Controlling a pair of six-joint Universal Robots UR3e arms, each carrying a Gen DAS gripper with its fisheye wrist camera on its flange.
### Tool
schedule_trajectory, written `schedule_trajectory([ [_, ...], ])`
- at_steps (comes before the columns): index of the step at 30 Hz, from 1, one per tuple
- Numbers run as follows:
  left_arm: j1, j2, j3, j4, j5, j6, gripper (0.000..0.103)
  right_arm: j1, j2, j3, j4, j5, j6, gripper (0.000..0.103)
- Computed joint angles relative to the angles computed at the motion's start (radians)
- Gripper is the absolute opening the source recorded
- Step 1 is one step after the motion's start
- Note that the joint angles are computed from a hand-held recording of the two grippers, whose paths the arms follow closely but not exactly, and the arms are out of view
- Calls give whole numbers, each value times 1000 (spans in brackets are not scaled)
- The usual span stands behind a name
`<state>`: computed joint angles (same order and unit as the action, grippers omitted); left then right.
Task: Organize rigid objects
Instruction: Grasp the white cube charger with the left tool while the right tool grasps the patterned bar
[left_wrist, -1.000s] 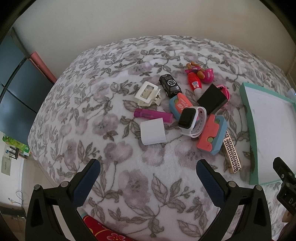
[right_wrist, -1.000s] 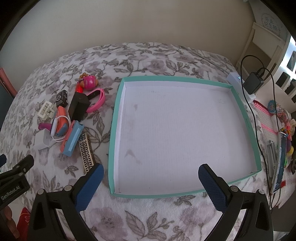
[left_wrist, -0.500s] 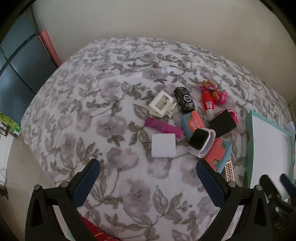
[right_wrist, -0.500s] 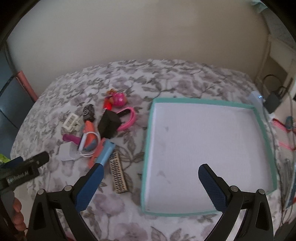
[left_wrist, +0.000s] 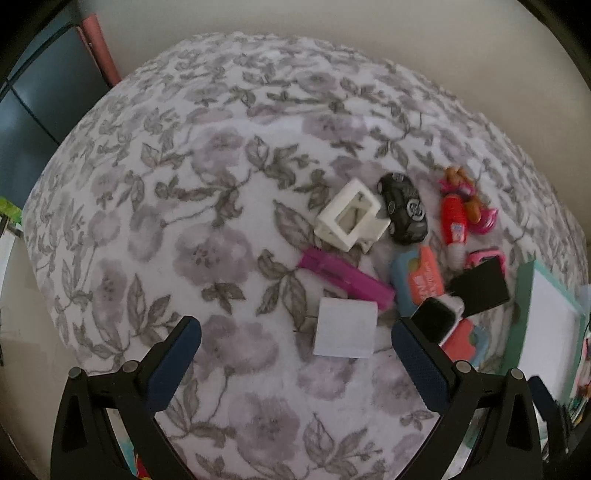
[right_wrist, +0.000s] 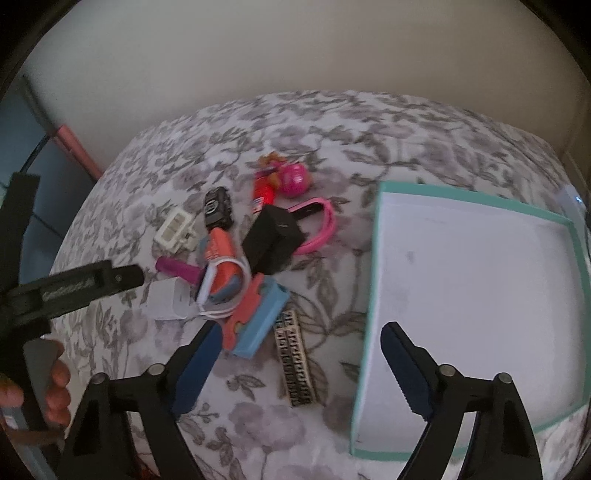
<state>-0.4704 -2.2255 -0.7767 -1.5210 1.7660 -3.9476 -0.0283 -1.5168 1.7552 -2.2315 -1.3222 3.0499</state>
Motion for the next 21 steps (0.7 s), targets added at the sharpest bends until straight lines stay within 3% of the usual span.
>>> schedule_trajectory([
  [6,-11,-41,15,8,-4,38,99,33,75,-37,15,-5,-15,79],
  [13,-17,-49,-8,47,-25,65,91,61,99,-31,23,-35,-50,57],
  [17,-18,-44,-40,74,-44,69,87,73,107,-25,21,-57,-70,53],
  [21,-13,-51,-61,88,-68,84,71,72,98,-22,42,-56,-84,47],
])
